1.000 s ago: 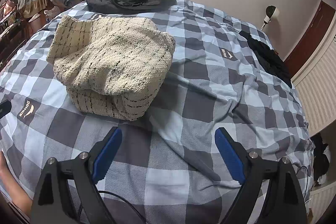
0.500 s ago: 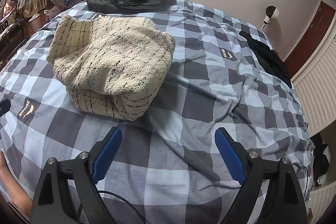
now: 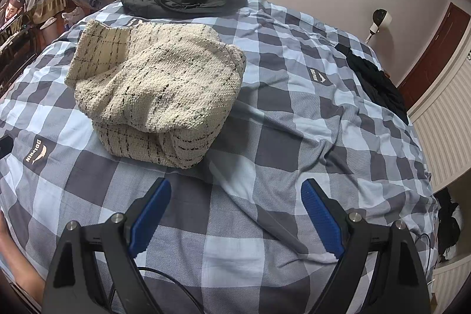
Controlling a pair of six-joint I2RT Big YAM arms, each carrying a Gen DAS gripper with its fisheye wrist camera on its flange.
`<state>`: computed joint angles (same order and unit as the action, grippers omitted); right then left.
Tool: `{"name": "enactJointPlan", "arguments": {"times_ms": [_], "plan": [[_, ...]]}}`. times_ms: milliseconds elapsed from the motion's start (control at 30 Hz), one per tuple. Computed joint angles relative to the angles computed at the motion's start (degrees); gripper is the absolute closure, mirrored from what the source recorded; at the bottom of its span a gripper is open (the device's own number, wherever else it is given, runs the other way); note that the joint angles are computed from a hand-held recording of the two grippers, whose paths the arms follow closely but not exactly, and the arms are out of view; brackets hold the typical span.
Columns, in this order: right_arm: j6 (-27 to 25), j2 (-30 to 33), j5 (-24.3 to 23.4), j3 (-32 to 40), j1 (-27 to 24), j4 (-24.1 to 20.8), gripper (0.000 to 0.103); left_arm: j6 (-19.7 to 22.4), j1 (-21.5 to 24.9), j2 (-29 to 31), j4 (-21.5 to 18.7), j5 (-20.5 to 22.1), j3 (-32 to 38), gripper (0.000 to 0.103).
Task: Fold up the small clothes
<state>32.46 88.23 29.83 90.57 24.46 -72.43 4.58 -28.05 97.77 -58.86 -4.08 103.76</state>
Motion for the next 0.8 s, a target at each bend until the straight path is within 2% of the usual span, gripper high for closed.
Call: {"name": "enactJointPlan", "arguments": {"times_ms": [300,567,800], "plan": [[0.2,0.0,0.1,0.1,0.1,-0.2,0.015,0.0,0.1,-0.1,0.2,-0.1,-0.3,0.0],[0.1,0.1,0.1,0.2,0.0,-0.2,0.015,0.9,-0.6,-0.5,1.0,-1.8,-0.9,0.0],[0.1,0.1,0.1,0.1,0.0,-0.2,0.015,-0.6,-0.3,-0.3,0.4,-1.7,-0.5,0.0]]}}
